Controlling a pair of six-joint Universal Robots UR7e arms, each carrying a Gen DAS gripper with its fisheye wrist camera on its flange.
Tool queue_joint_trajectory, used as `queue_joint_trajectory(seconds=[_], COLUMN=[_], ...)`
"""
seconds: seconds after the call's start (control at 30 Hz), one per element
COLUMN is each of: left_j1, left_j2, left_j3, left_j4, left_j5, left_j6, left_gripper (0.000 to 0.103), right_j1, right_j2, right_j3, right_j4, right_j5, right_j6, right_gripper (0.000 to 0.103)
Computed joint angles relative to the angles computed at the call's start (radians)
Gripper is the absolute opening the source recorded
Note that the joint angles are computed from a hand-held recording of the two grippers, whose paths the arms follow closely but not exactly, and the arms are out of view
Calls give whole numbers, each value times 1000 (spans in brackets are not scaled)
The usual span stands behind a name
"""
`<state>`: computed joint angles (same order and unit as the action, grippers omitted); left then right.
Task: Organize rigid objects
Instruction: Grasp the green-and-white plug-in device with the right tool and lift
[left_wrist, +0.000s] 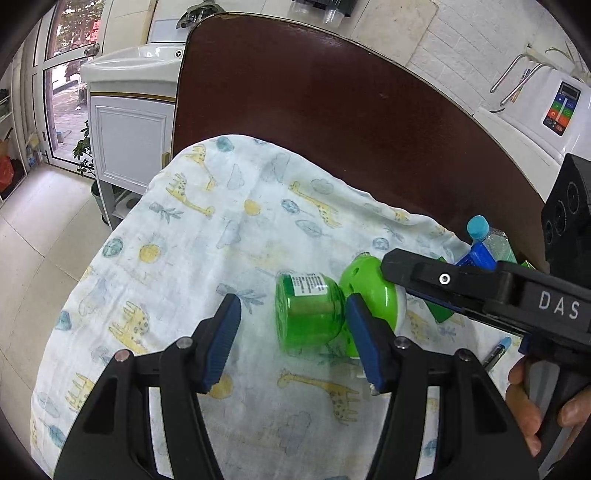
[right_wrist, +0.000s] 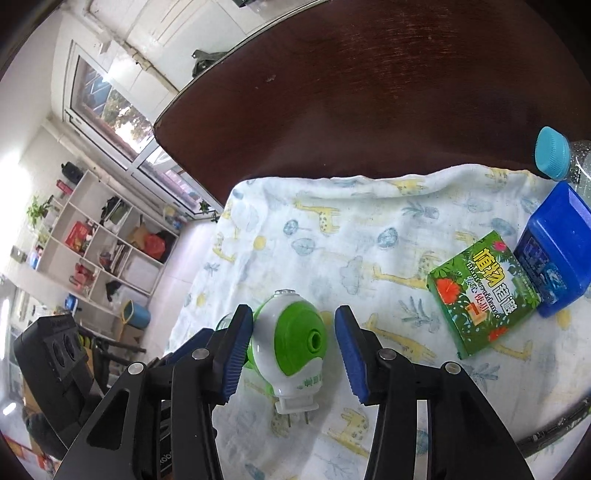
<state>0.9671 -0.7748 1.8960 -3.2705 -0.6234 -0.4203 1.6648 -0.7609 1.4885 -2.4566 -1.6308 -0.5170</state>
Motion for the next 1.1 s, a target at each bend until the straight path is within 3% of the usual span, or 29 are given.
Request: queue_joint_trajectory(seconds=[0.1, 0.2, 0.27, 0.3, 0.4, 0.63, 0.87, 1.1], left_j1=[1, 5, 14, 13, -2, -30, -90, -153], left_j2=[10, 9, 2, 3, 15, 15, 37, 111], left_j3=[-10, -6, -3, -5, -14, -15, -59, -179], left_j4=[-9, -23, -28, -25, -13, 6, 3, 55], left_j5=[-2, -19, -68, -75, -42, -28, 14, 36], left_j6=[18, 24, 30, 34, 63, 56, 113, 194], left_gripper=[56, 54, 41, 39, 33, 32, 32, 32], right_j1=[7, 9, 10, 14, 18, 22, 14, -26], right_j2=[15, 16, 17, 19, 17, -4, -88, -177], right_j3=[-17, -1, -2, 2, 15, 29, 75, 95], right_j4=[45, 8, 5, -10, -34, -45, -95, -124], right_j5=[-30, -45, -49, -61, -76, -89, -26, 53], right_j6=[7, -9, -14, -25, -39, -46, -84, -83], right_gripper=[49, 49, 49, 49, 49, 49, 49, 49])
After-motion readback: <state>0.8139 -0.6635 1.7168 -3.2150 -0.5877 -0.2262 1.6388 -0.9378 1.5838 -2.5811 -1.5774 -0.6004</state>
